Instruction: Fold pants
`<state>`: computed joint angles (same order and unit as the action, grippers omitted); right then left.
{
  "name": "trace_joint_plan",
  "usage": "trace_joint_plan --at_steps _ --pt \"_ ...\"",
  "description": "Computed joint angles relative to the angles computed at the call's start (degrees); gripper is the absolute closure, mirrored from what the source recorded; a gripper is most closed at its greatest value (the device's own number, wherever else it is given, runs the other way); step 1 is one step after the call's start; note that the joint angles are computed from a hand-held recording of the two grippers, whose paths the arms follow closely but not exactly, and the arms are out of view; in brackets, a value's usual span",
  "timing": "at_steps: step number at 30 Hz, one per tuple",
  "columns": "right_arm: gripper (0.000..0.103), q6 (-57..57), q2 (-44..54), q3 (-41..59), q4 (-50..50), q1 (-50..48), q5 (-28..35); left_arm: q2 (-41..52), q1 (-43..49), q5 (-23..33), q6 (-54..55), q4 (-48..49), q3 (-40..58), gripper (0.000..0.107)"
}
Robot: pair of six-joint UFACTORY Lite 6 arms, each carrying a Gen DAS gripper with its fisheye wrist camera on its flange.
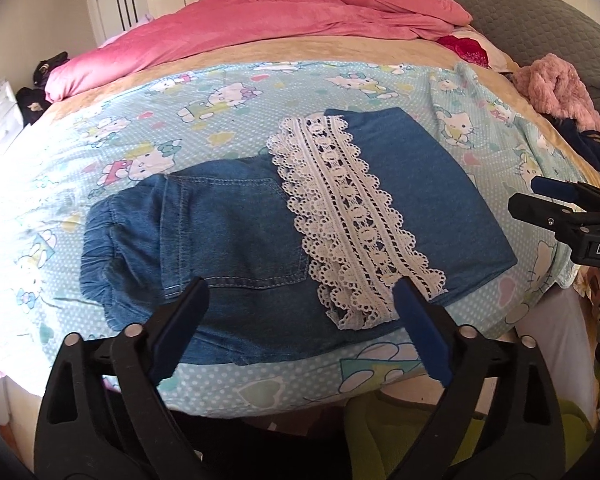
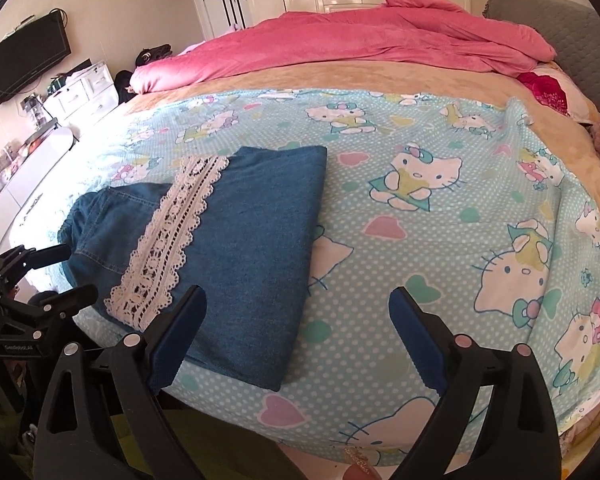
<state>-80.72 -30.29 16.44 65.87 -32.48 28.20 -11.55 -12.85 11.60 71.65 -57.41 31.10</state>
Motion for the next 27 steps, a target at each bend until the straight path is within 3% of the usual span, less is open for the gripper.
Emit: trace_joint_plan --at_steps 7,14,27 --pt "0.011 3.5 -1.5 2.0 -0.8 3.0 0.2 -1.9 3.5 1.9 -1.4 1.7 0.1 0.014" --pt "0.011 10.0 0.8 6.4 -1.7 11.9 -3.5 -2.2 10.0 5.8 5.4 -3.3 0.4 0.014" --pt "0.011 23.8 17.5 21.0 -3.5 36.4 -13.4 7.6 29.6 17.9 19.8 -11.9 5.8 0.014"
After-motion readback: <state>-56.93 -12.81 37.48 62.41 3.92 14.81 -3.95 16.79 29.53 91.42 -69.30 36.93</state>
